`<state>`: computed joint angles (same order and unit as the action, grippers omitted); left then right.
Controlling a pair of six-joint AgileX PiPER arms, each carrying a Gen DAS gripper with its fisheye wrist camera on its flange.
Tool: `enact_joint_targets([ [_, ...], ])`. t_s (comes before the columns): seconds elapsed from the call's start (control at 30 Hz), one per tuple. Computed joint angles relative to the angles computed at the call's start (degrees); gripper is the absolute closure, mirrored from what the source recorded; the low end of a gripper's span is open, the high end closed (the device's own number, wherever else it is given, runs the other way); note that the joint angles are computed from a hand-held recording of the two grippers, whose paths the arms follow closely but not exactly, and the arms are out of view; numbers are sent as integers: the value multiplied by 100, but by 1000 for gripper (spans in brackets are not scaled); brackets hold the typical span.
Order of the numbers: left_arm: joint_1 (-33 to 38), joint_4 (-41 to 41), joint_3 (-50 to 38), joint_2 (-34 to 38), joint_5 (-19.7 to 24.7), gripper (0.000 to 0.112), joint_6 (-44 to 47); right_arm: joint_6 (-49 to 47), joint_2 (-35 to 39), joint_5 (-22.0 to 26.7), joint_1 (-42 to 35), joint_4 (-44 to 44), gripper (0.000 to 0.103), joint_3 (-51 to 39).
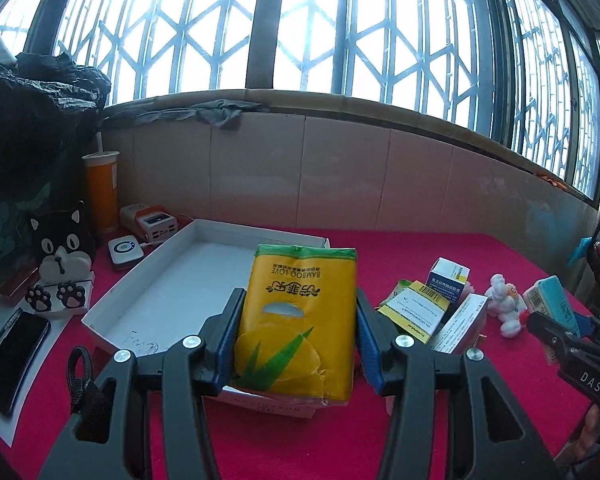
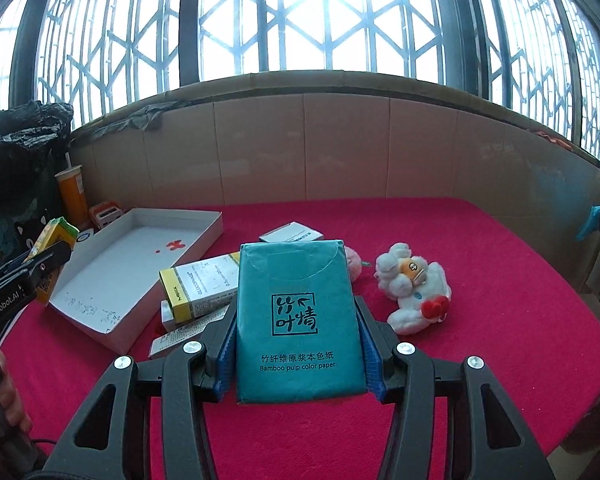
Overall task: Organize objects
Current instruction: 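Carry the blue pack with the right tool while the left tool carries the yellow pack toward the white tray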
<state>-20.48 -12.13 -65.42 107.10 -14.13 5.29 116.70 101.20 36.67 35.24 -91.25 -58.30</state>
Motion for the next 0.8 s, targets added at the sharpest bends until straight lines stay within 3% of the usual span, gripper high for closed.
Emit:
enact_joint_targets([
  [0.8,652,1576,257,-6,-125,62,-1789,-1157,541,176,261,725,48,-732],
])
